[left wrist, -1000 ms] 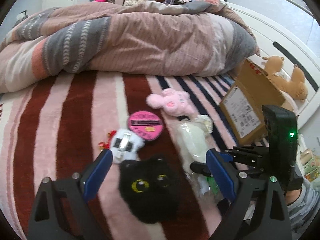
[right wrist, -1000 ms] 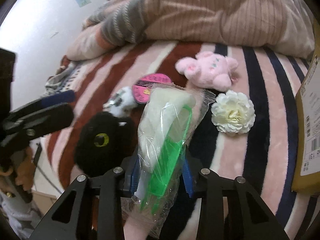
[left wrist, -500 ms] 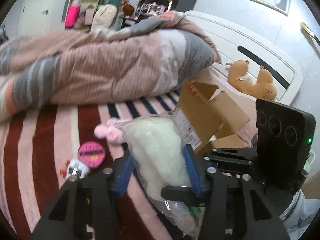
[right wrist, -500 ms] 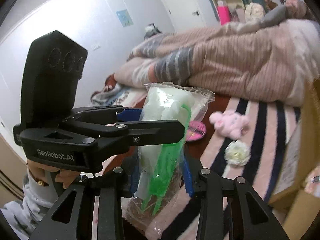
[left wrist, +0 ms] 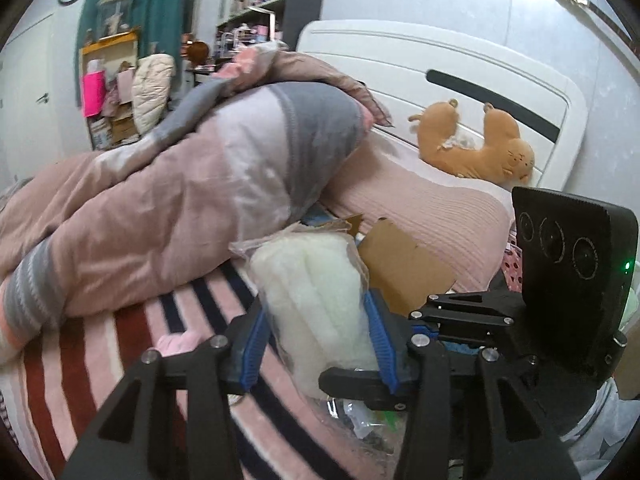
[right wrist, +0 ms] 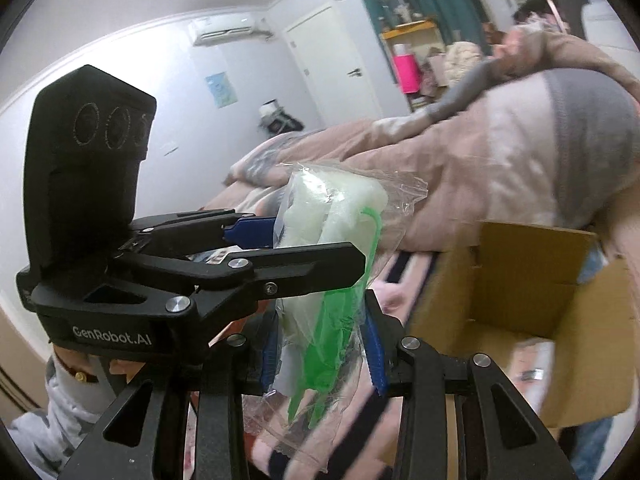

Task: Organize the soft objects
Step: 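Carry the bag into the box and open the right gripper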

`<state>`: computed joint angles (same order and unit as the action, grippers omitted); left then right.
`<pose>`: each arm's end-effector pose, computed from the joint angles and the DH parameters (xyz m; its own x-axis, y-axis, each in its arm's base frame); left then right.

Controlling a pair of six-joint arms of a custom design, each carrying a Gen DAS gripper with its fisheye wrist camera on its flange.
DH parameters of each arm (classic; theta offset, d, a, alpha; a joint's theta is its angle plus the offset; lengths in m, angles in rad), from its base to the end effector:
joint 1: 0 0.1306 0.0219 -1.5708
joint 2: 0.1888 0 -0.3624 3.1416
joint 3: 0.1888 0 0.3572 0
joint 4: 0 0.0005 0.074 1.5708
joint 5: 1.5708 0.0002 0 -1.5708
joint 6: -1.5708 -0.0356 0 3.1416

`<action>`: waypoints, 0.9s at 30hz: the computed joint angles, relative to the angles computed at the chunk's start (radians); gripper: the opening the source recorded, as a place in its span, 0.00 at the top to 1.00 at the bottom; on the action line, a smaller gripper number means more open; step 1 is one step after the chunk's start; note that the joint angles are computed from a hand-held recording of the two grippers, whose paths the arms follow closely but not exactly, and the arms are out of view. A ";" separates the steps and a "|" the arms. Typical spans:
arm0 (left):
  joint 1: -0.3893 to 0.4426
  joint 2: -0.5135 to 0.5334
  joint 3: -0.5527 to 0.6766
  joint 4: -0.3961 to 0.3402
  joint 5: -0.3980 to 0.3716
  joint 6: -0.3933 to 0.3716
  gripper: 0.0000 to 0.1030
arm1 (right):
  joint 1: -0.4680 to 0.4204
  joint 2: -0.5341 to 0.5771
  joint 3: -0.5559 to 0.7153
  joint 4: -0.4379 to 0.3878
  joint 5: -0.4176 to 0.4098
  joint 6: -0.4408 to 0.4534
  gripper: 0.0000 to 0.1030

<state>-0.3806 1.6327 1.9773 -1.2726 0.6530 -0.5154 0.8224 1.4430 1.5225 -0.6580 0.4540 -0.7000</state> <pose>0.4645 -0.2097 0.5204 -0.3345 0.5555 -0.7613 0.9172 0.3773 -0.1277 0.3444 0.3471 0.4626 -0.5478 0.2609 -0.7949 -0.0729 0.9316 0.3560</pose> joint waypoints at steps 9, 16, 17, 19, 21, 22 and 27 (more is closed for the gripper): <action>-0.137 0.179 0.193 -0.082 -0.084 0.029 0.58 | -0.110 -0.097 -0.109 -0.083 -0.046 -0.076 0.69; -0.179 0.290 0.287 -0.145 -0.149 0.027 0.57 | -0.176 -0.097 -0.162 -0.117 -0.109 -0.100 0.69; -0.183 0.294 0.287 -0.144 -0.162 0.026 0.57 | -0.178 -0.089 -0.160 -0.126 -0.109 -0.099 0.68; -0.189 0.296 0.282 -0.134 -0.187 0.030 0.52 | -0.181 -0.073 -0.152 -0.149 -0.107 -0.107 0.65; -0.188 0.284 0.262 -0.110 -0.205 0.036 0.39 | -0.180 -0.051 -0.134 -0.187 -0.101 -0.119 0.58; -0.185 0.276 0.251 -0.098 -0.210 0.038 0.35 | -0.181 -0.042 -0.127 -0.201 -0.103 -0.121 0.55; -0.144 0.228 0.214 -0.061 -0.179 0.054 0.25 | -0.177 -0.024 -0.113 -0.233 -0.101 -0.123 0.50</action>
<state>-0.5248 1.8612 2.1910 -1.3335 0.4743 -0.4618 0.6456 1.4194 1.4097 -0.8908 0.3528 -0.8234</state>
